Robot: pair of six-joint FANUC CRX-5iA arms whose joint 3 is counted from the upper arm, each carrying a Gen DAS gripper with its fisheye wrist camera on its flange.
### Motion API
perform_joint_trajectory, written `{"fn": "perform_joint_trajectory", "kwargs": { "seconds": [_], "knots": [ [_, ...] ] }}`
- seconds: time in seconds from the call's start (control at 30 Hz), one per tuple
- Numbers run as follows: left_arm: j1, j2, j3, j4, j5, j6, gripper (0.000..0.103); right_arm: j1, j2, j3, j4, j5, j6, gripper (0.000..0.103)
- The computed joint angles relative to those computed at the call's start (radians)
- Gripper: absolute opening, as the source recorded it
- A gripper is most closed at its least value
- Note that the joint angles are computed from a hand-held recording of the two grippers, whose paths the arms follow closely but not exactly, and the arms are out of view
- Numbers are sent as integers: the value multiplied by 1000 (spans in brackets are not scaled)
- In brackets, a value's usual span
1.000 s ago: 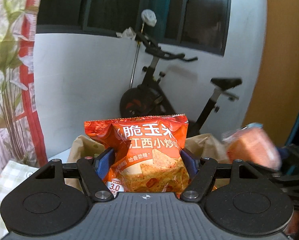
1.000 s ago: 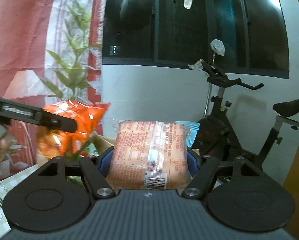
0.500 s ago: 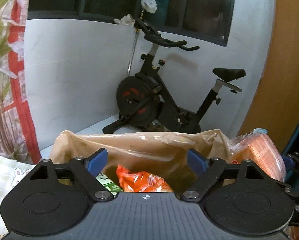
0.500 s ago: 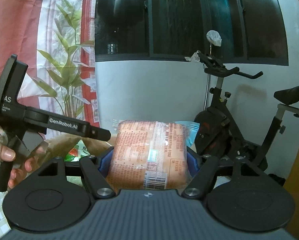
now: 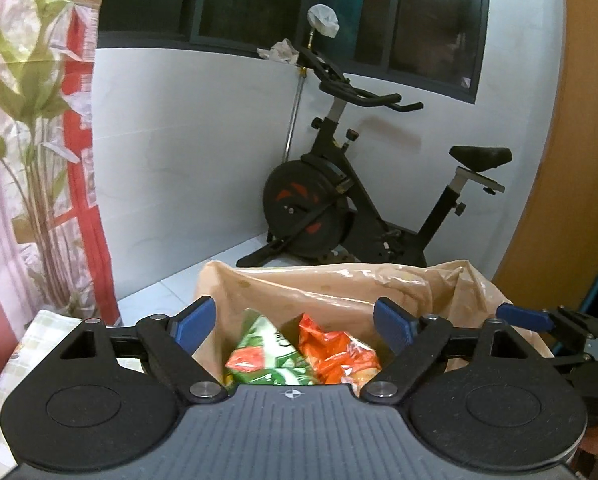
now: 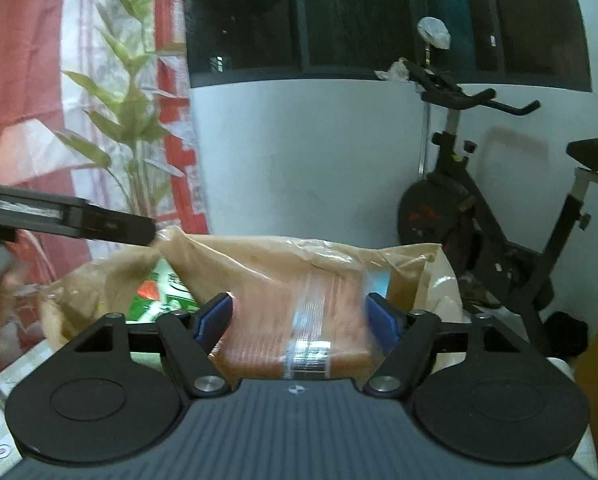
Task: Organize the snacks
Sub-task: 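Open the left tool to drop the chip bag while the right tool releases the cake packet into the box, then move both tools back down to the remaining snacks on the table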
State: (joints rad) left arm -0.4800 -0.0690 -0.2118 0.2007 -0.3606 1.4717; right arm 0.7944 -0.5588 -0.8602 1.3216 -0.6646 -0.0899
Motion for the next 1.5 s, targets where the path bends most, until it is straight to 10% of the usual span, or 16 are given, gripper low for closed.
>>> {"fn": "perform_joint_trajectory", "kwargs": {
  "seconds": [0.9,1.5],
  "knots": [
    [231,-464,-474,153,-129,-188,87,637,-201,-87,-129,-377,-15,82],
    [127,-489,-565,13,-120,-34,87,956,-221,-140,-539,-554,108,82]
  ]
}}
